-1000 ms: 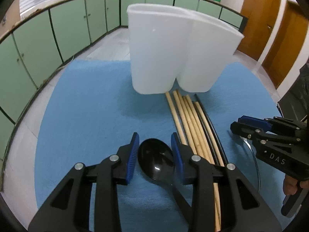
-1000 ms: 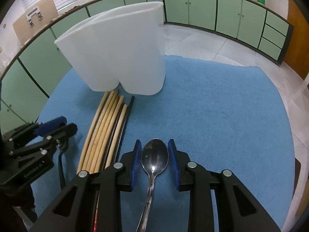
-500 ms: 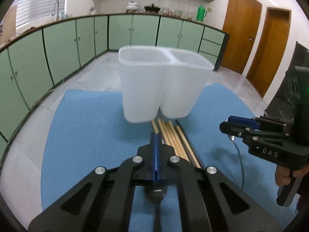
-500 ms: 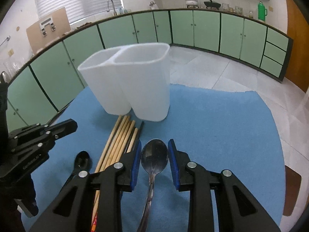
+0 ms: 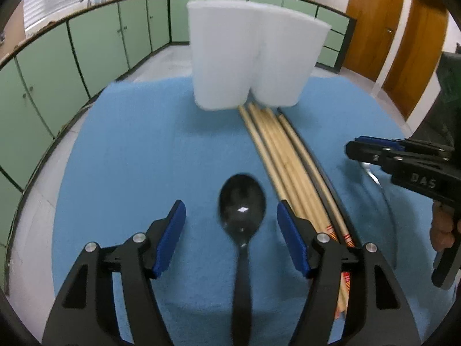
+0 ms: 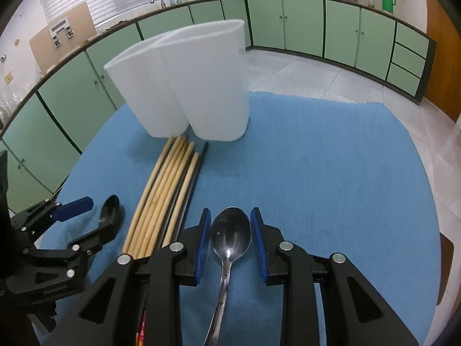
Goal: Organize utensils
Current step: 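Close the left gripper on the black spoon while the right gripper holds the silver spoon, then lift both spoons and lower them into the white holder compartments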
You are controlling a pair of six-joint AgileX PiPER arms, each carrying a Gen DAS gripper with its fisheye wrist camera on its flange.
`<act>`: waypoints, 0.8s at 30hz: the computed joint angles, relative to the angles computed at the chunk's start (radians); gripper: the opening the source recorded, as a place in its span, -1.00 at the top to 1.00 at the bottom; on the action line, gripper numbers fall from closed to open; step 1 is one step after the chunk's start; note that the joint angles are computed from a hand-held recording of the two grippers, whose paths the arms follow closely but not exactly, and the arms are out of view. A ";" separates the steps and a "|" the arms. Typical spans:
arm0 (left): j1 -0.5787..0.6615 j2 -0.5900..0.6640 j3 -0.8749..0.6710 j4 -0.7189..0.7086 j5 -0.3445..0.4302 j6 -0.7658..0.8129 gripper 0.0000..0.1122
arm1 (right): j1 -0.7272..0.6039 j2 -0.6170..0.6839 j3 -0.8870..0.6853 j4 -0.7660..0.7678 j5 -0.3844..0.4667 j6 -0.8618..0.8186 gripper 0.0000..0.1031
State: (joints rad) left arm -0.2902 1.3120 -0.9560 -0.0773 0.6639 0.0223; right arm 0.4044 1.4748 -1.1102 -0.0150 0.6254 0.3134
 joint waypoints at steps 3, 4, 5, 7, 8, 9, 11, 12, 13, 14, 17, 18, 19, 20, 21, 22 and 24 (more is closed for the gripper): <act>0.011 0.002 -0.002 0.000 0.003 0.006 -0.14 | 0.004 -0.001 0.011 0.003 0.000 0.006 0.46; 0.014 0.008 -0.006 -0.001 0.002 0.012 -0.14 | 0.001 0.002 0.012 0.009 -0.001 0.001 0.46; 0.014 0.014 -0.013 -0.002 0.004 0.015 -0.14 | 0.002 0.004 0.012 0.009 0.000 0.001 0.46; 0.004 0.036 -0.042 0.008 0.015 0.007 -0.14 | -0.003 0.008 0.009 0.016 0.005 -0.008 0.46; -0.003 0.048 -0.058 0.014 0.022 0.000 -0.14 | 0.000 0.010 0.006 0.012 0.007 -0.005 0.46; 0.002 0.050 -0.064 0.012 0.031 0.005 -0.14 | 0.004 0.013 0.002 0.006 0.011 -0.001 0.46; 0.002 0.076 -0.090 0.027 0.047 -0.013 -0.08 | 0.014 0.018 -0.009 -0.007 0.020 0.007 0.46; 0.009 0.079 -0.095 0.021 0.053 -0.002 0.05 | 0.015 0.020 -0.016 -0.009 0.026 0.003 0.46; 0.010 0.083 -0.103 0.020 0.058 0.000 0.11 | 0.018 0.022 -0.023 -0.012 0.034 0.001 0.46; 0.014 0.084 -0.107 0.005 0.062 0.014 0.22 | 0.023 0.031 -0.035 -0.019 0.040 0.008 0.46; 0.033 0.087 -0.112 -0.056 0.072 0.069 0.40 | 0.027 0.048 -0.052 -0.016 0.057 0.003 0.46; 0.037 0.090 -0.114 -0.062 0.074 0.075 0.40 | 0.030 0.058 -0.059 -0.019 0.068 0.005 0.46; 0.037 0.089 -0.114 -0.063 0.077 0.075 0.40 | 0.034 0.062 -0.061 -0.028 0.070 0.016 0.45; 0.038 0.088 -0.114 -0.063 0.080 0.076 0.40 | 0.038 0.064 -0.065 -0.035 0.073 0.024 0.45; 0.042 0.087 -0.115 -0.065 0.085 0.080 0.38 | 0.039 0.066 -0.071 -0.038 0.080 0.031 0.45; 0.042 0.088 -0.119 -0.061 0.092 0.075 0.38 | 0.038 0.065 -0.072 -0.037 0.084 0.039 0.45; 0.044 0.088 -0.121 -0.061 0.097 0.072 0.38 | 0.033 0.067 -0.076 -0.016 0.090 0.043 0.44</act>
State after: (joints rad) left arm -0.2462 1.3997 -1.0766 -0.1387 0.7606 0.0944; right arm 0.4373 1.5417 -1.1861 -0.0312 0.7149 0.3562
